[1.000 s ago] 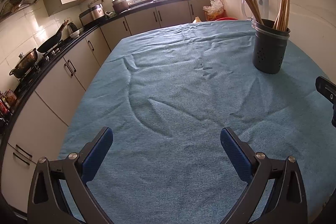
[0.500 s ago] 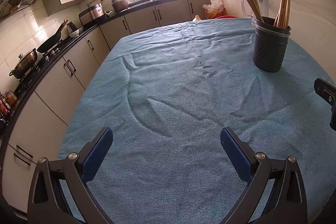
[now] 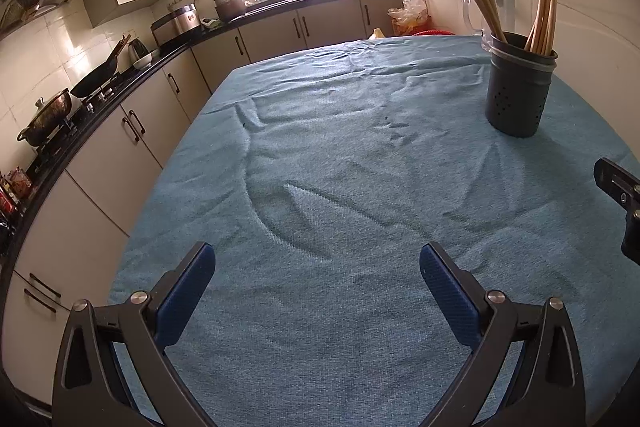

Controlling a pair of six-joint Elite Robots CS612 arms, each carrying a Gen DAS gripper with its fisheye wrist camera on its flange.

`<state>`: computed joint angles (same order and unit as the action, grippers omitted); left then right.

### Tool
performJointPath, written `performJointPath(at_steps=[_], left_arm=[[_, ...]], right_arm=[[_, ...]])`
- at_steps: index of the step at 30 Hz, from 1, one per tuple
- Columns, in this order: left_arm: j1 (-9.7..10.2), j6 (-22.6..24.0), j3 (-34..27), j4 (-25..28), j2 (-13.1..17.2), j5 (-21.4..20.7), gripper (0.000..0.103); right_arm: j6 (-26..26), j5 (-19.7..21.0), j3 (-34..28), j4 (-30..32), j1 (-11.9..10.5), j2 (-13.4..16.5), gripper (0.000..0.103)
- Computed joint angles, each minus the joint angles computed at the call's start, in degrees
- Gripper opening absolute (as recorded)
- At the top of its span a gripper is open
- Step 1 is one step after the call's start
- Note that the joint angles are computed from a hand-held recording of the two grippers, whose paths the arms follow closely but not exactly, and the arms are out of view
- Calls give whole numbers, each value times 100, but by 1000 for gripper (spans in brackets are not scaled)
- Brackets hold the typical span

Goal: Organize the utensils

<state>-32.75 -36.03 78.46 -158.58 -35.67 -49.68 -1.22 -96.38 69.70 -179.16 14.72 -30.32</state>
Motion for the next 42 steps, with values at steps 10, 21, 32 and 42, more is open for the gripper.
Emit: performJointPath(at_steps=[10, 21, 32, 42], left_arm=[[28, -69, 12, 7, 6, -45, 102], [38, -72, 25, -1, 6, -77, 102], [36, -76, 53, -26, 2, -82, 102], [37, -75, 54, -24, 3, -90, 102]], right_arm=[[-19, -17, -29, 68, 15, 21, 98], [-37, -24, -42, 106, 23, 34, 98], [-39, -24, -62, 146, 24, 55, 98], [-36, -8, -57, 185, 22, 59, 98]])
